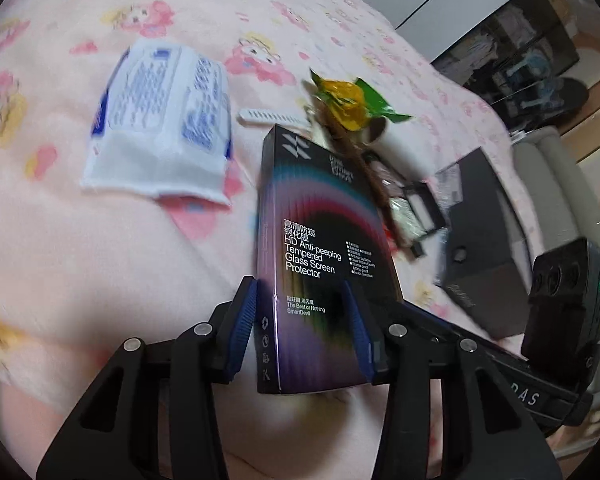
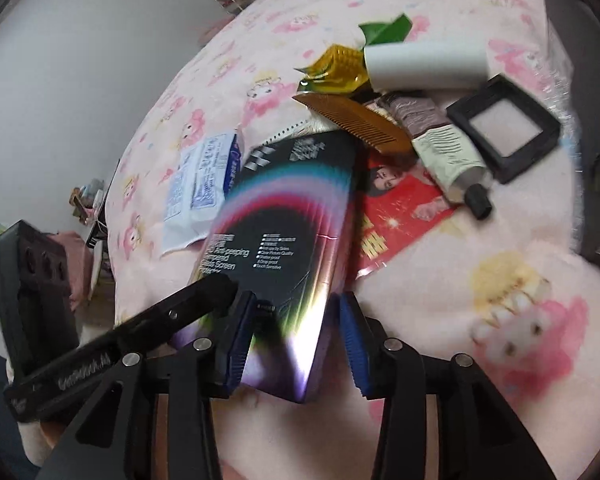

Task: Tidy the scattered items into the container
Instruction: 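Lift and carry the Smart Devil box with the right gripper to the shoebox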

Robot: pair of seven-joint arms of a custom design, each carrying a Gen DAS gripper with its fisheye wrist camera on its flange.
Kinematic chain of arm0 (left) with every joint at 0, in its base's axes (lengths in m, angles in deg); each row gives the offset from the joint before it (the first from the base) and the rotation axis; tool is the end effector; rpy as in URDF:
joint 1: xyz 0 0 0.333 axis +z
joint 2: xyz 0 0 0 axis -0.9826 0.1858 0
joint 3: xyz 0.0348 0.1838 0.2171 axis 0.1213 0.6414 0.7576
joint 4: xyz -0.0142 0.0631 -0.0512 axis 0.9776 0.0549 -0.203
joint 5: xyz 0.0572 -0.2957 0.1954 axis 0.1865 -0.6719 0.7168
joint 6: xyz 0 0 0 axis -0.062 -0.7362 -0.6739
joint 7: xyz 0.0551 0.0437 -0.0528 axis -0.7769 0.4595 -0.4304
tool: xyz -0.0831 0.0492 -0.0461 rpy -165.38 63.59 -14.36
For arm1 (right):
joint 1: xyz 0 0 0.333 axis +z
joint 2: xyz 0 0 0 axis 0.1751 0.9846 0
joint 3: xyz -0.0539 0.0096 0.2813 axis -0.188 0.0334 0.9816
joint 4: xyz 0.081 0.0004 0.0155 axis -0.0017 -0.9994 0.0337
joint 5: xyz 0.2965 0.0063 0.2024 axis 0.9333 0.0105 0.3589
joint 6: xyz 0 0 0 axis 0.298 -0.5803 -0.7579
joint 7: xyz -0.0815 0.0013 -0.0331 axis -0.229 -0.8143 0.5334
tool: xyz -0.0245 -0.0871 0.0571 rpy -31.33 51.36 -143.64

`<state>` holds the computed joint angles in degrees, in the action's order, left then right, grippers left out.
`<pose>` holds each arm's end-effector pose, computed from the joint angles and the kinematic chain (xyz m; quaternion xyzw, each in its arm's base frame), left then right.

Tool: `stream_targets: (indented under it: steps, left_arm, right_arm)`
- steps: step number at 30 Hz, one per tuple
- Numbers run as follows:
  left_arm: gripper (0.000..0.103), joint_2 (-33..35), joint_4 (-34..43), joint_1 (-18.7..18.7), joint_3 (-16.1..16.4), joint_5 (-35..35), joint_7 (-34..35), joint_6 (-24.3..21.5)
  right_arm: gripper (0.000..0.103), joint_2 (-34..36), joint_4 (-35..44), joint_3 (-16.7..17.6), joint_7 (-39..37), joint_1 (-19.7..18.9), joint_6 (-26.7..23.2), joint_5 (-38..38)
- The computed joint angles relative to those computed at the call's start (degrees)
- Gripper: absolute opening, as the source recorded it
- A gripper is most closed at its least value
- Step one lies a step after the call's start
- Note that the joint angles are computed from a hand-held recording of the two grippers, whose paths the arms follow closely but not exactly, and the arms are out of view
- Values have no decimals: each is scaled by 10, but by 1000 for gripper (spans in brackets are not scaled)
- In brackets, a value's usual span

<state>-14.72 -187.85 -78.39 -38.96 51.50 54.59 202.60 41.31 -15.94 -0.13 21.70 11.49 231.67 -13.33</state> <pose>0.6180 -0.1670 0.3410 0.7242 -0.5977 0.3418 0.0389 0.6523 0.1119 0.3268 -0.6958 0.6383 0.0726 0.3212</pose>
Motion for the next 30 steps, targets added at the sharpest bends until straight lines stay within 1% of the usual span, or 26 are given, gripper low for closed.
stream_targets:
  steps: [1, 2, 6, 8, 10, 13, 14, 15, 18, 19, 23, 24, 27, 28, 30]
  left_arm:
    - [45, -2, -4, 8, -13, -10, 19, -5]
    - [45, -4, -4, 9, -17, -9, 30, -18]
    - [43, -10, -5, -6, -19, 2, 69, -64]
    - [44, -11, -5, -11, -25, -8, 96, -82]
    - [44, -6, 1, -18, -25, -20, 115, -94]
    - [44, 7, 17, -27, -23, -36, 131, -102]
    - [44, 15, 26, -34, -15, -33, 120, -98]
    - [44, 22, 35, -41, -9, -29, 107, -95]
    - [44, 39, 55, -72, 17, 21, 57, -79]
    - [44, 45, 61, -80, 24, 39, 40, -74]
    - [46, 49, 62, -77, 18, 73, 21, -67]
    - [46, 50, 63, -74, 15, 76, 20, -70]
    - [47, 66, 82, -66, 6, 85, 20, -101]
    - [48, 64, 81, -72, 11, 96, 16, -100]
    - [50, 57, 72, -71, 7, 101, 22, -94]
  right_arm:
    - [38, -17, -22, 1, -8, -4, 3, 4]
    - [38, -33, -43, -2, -11, -6, 3, 5]
    - [38, -87, -117, -19, -25, -13, -9, 15]
    - [38, -115, -157, -32, -30, -10, 0, 14]
    - [38, -133, -182, -42, -34, -8, 6, 15]
    - [38, -143, -197, -52, -47, -17, 4, 41]
    - [38, -143, -198, -55, -43, -20, 6, 58]
    - [38, -142, -200, -58, -36, -18, 17, 60]
    - [38, -139, -203, -63, -25, -13, 41, 55]
    - [38, -136, -202, -63, -23, -14, 40, 54]
    - [38, -118, -194, -54, -32, -22, 25, 67]
    - [38, -112, -192, -49, -43, -26, 21, 81]
    - [41, -97, -187, -38, -76, -34, 10, 120]
    - [42, -97, -188, -39, -81, -32, 14, 121]
    - [42, -100, -191, -41, -87, -31, 13, 118]
